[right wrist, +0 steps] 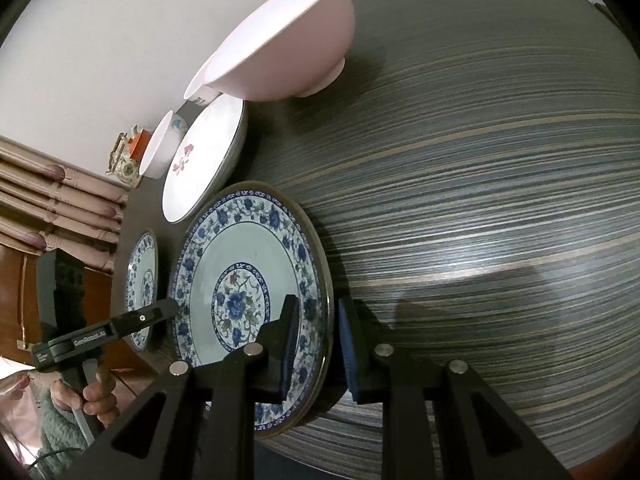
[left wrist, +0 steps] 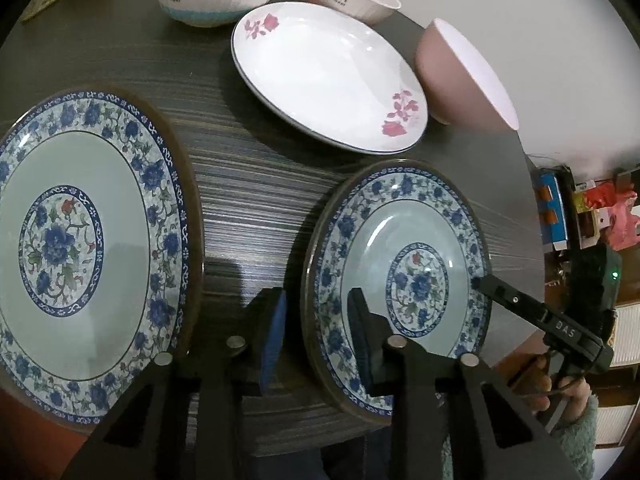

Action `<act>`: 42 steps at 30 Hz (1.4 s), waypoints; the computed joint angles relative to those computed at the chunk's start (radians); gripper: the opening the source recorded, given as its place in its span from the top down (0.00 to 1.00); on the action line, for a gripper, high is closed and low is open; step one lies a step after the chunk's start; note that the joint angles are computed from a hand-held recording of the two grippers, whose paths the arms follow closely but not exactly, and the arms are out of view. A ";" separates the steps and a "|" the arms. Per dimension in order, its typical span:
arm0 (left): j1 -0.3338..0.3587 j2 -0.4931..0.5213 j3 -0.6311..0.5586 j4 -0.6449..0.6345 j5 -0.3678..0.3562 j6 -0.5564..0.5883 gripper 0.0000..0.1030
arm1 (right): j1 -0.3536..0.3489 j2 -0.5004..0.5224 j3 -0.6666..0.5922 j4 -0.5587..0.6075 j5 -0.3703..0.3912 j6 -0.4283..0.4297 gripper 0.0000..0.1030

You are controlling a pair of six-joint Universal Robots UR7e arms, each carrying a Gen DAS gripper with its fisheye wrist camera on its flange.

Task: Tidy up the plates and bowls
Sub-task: 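Carry the small plate over the large blue-and-white plate and lower it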

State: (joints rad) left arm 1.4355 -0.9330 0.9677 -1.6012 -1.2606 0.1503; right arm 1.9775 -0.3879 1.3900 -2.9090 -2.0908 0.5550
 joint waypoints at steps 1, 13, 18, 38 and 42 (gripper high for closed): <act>0.001 0.001 0.000 -0.001 0.003 0.000 0.79 | 0.000 0.000 0.000 0.002 0.001 -0.002 0.79; -0.006 0.000 0.019 -0.026 0.021 0.036 0.86 | 0.005 0.019 -0.031 0.031 -0.028 -0.009 0.86; -0.011 0.000 0.027 -0.036 0.028 0.033 0.86 | 0.010 0.022 -0.033 0.039 -0.043 -0.002 0.86; -0.006 -0.039 0.000 -0.030 0.029 0.051 0.86 | 0.055 0.058 -0.104 0.064 -0.045 0.028 0.87; 0.000 -0.038 -0.028 -0.034 0.035 0.047 0.86 | 0.062 0.096 -0.175 0.095 -0.038 0.020 0.87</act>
State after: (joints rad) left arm 1.4352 -0.9707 0.9397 -1.6353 -1.2254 0.1974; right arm 2.0392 -0.2924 1.2154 -2.8139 -2.1288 0.5746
